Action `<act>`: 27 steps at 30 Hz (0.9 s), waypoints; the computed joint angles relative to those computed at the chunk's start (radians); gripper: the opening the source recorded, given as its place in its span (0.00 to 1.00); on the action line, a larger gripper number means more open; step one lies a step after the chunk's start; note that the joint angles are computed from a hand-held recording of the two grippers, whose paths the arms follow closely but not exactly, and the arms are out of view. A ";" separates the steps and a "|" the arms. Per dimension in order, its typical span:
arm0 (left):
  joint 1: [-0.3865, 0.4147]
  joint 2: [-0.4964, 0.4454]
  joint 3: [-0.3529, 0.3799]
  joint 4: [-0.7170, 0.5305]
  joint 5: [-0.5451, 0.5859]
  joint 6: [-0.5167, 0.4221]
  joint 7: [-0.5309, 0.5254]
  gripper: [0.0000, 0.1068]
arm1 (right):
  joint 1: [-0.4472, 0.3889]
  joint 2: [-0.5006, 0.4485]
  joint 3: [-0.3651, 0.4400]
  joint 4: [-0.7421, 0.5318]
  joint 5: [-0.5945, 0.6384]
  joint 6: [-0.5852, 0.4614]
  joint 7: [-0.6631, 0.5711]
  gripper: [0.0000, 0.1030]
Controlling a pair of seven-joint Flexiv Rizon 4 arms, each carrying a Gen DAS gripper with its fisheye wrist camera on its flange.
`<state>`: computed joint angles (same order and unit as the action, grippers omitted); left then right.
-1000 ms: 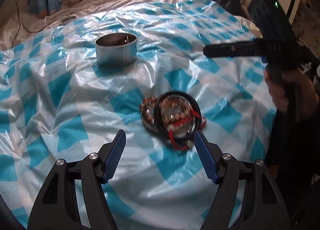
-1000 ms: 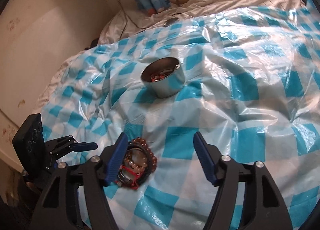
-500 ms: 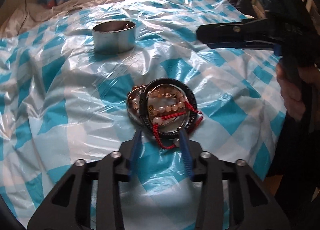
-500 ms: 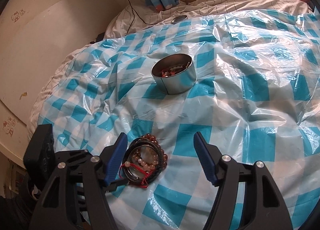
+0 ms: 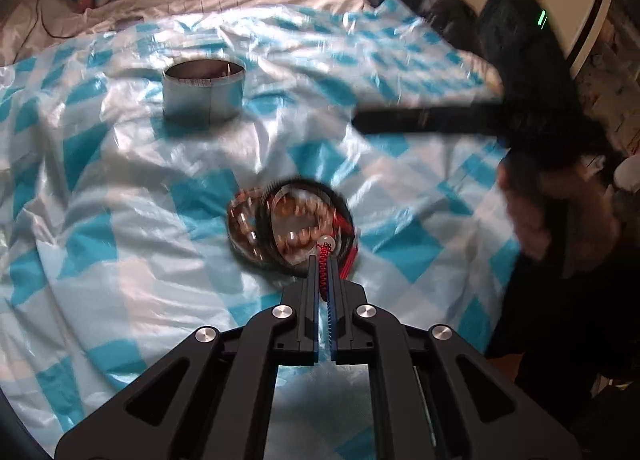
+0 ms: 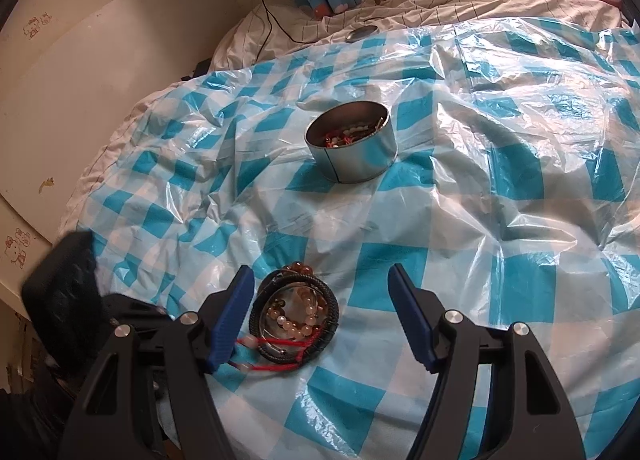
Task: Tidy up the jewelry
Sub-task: 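Grasp a red cord bracelet with the left tool while the right grasps a black cord bracelet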
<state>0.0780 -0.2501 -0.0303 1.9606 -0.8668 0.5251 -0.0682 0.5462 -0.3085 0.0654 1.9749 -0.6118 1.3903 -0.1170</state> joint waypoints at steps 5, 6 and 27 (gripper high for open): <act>0.032 -0.013 -0.001 -0.049 -0.111 -0.013 -0.015 0.03 | -0.031 -0.021 0.062 -0.028 0.092 -0.063 -0.088 0.65; 0.037 -0.018 -0.001 -0.059 -0.124 -0.014 -0.022 0.03 | -0.039 -0.030 0.079 -0.037 0.121 -0.071 -0.115 0.65; 0.052 -0.028 -0.006 -0.082 -0.199 0.022 -0.038 0.03 | 0.030 -0.105 0.060 -0.116 0.240 -0.092 -0.305 0.12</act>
<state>0.1304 -0.2782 -0.0361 1.8789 -1.0657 0.5474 -0.1059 0.5757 -0.4137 0.1257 1.8586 -0.3720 1.2986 -0.4220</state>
